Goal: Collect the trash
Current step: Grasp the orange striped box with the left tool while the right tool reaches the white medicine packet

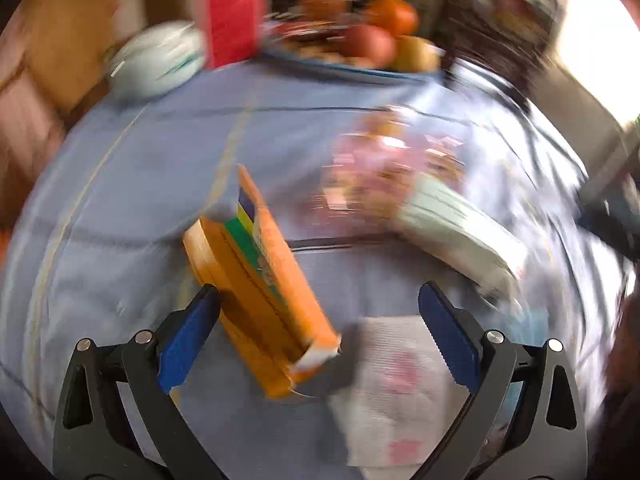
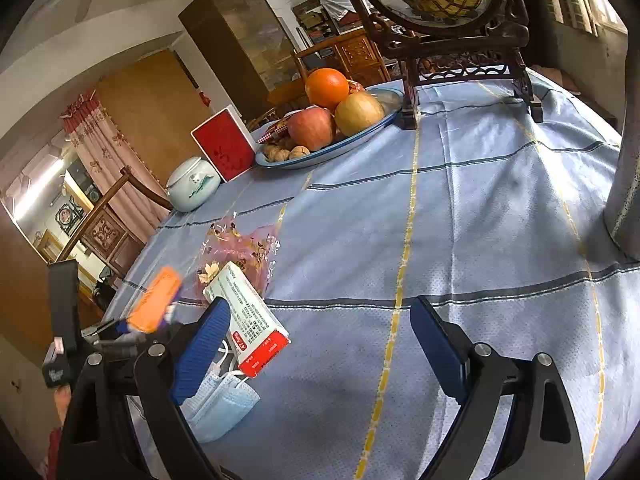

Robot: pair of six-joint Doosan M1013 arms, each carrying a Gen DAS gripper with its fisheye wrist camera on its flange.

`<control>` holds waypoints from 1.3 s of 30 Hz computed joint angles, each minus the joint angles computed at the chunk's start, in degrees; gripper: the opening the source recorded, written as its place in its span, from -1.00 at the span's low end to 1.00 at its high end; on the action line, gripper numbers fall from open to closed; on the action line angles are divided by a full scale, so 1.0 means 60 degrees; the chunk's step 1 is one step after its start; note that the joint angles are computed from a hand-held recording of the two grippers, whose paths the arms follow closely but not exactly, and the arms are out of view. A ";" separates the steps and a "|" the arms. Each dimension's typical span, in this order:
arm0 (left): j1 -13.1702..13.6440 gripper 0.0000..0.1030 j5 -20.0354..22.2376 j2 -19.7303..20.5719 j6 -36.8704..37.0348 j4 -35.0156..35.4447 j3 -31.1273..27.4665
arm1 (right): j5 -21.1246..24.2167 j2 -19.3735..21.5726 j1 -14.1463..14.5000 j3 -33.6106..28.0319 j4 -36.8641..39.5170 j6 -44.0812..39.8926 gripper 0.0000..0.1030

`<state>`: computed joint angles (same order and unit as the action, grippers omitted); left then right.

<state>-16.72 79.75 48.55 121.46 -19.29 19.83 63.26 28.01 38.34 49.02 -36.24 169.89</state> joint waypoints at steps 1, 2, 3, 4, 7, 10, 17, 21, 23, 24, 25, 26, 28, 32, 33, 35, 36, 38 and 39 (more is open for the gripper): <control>-0.0043 0.85 -0.0598 -0.0378 0.0517 -0.0078 0.0738 | 0.0016 -0.0002 0.0000 0.0011 -0.0020 -0.0008 0.75; -0.0078 0.87 -0.1268 -0.0730 0.0836 -0.0166 0.1435 | 0.0021 -0.0003 -0.0003 0.0017 -0.0027 -0.0010 0.75; -0.0065 0.88 -0.1755 -0.0956 0.1032 -0.0362 0.1875 | -0.0009 -0.0012 -0.0007 0.0036 -0.0026 -0.0004 0.75; -0.0043 0.88 -0.1836 -0.0974 0.0994 -0.0444 0.1914 | -0.0071 -0.0027 -0.0012 0.0068 -0.0013 0.0004 0.75; 0.0039 0.88 -0.1881 -0.0796 0.0294 -0.0316 0.1623 | -0.0161 -0.0027 -0.0019 0.0081 0.0043 -0.0086 0.75; 0.0128 0.88 -0.1307 -0.0331 -0.0488 -0.0189 0.0814 | -0.0106 0.0039 0.0006 -0.0018 0.0088 -0.0293 0.75; -0.0132 0.88 -0.1961 -0.0656 -0.0399 0.0860 0.1512 | 0.0071 0.0229 0.0027 -0.0306 0.0320 -0.0775 0.75; -0.0218 0.87 -0.1779 -0.0465 -0.0920 0.1736 0.1230 | 0.0092 0.0288 0.0039 -0.0399 0.0405 -0.1039 0.73; -0.0029 0.82 -0.1642 -0.0290 -0.1463 0.1325 0.0830 | 0.0040 0.0320 0.0038 -0.0451 0.0505 -0.1215 0.66; 0.0048 0.66 -0.1551 -0.0211 -0.1654 0.1177 0.0653 | 0.0009 0.0333 0.0037 -0.0469 0.0542 -0.1308 0.64; 0.0123 0.55 -0.1336 -0.0070 -0.1822 0.0992 0.0365 | -0.0013 0.0354 0.0036 -0.0499 0.0585 -0.1412 0.62; 0.0198 0.40 -0.1057 0.0094 -0.1986 0.0791 0.0033 | 0.0000 0.0393 0.0038 -0.0554 0.0626 -0.1550 0.59; 0.0303 0.27 -0.0697 0.0282 -0.2270 0.0527 -0.0353 | 0.0143 0.0493 0.0048 -0.0704 0.0693 -0.1833 0.54; 0.0299 0.19 -0.0367 0.0464 -0.2299 0.0382 -0.0739 | 0.0800 0.0842 0.0100 -0.1270 0.0688 -0.2537 0.52; 0.0281 0.22 -0.0342 0.0465 -0.2217 0.0381 -0.0728 | 0.0929 0.0918 0.0121 -0.1402 0.0619 -0.2664 0.52; 0.0212 0.26 -0.0288 0.0488 -0.2186 0.0567 -0.0755 | 0.1377 0.1194 0.0138 -0.1896 0.0477 -0.2928 0.52; 0.0163 0.29 -0.0361 0.0463 -0.2120 0.0746 -0.0676 | 0.1529 0.1329 0.0110 -0.2158 0.0522 -0.3119 0.52; 0.0128 0.35 -0.0586 0.0323 -0.1989 0.0876 -0.0368 | 0.1933 0.1752 0.0055 -0.2967 0.0661 -0.3624 0.52; 0.0126 0.37 -0.0549 0.0344 -0.2006 0.0855 -0.0408 | 0.2111 0.1994 0.0010 -0.3429 0.0835 -0.3896 0.52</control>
<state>-15.97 76.45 50.61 109.43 -14.16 17.38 75.93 39.97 38.40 28.45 -31.22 146.51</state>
